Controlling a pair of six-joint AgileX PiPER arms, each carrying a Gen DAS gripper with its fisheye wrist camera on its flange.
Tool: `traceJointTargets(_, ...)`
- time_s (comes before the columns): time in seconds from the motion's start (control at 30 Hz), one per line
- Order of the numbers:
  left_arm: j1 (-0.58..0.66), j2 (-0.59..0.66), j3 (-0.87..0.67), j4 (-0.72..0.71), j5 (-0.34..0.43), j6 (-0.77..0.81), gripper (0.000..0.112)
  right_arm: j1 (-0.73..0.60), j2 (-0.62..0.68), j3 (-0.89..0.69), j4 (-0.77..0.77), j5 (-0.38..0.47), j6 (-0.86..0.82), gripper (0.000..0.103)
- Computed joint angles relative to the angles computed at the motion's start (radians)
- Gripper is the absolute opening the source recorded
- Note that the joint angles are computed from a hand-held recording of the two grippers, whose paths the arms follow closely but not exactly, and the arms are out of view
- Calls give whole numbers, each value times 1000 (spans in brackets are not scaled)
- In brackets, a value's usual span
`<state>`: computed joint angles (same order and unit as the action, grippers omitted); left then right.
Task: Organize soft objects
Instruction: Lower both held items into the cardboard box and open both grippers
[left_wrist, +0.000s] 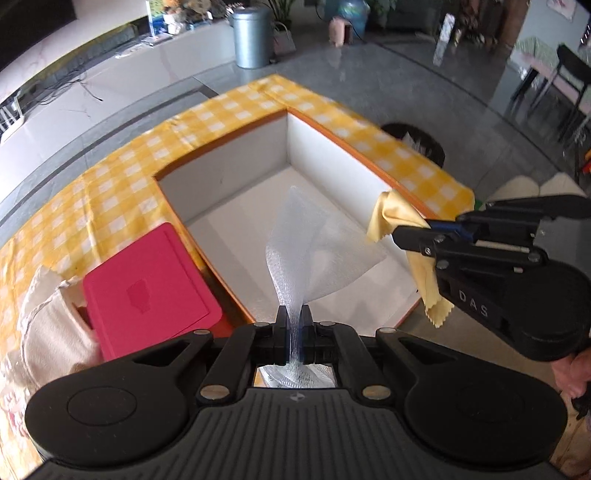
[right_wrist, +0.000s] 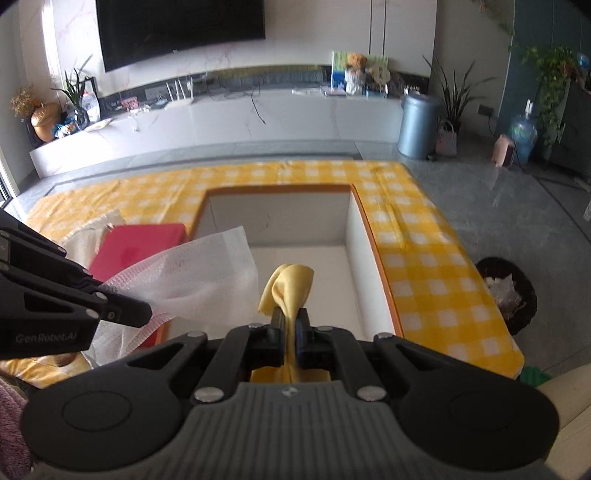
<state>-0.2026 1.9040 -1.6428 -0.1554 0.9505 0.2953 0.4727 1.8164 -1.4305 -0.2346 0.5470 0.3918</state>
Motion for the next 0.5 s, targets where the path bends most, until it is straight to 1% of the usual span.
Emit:
traceJointTargets(0.13, -29, 79, -58, 30, 16, 17, 4, -45, 67, -43, 116, 18, -102, 3)
traceJointTargets(0.23, -44, 140, -115, 44, 49, 28, 4, -66, 126, -96, 176, 52, -159, 3)
traceJointTargets(0.4, -72, 205, -172, 74, 92, 57, 5, -79, 203, -171, 239, 131, -229, 4)
traceJointTargets(0.5, -98, 239, -199, 144, 105, 46, 5, -96, 241, -217, 304, 178, -280, 4)
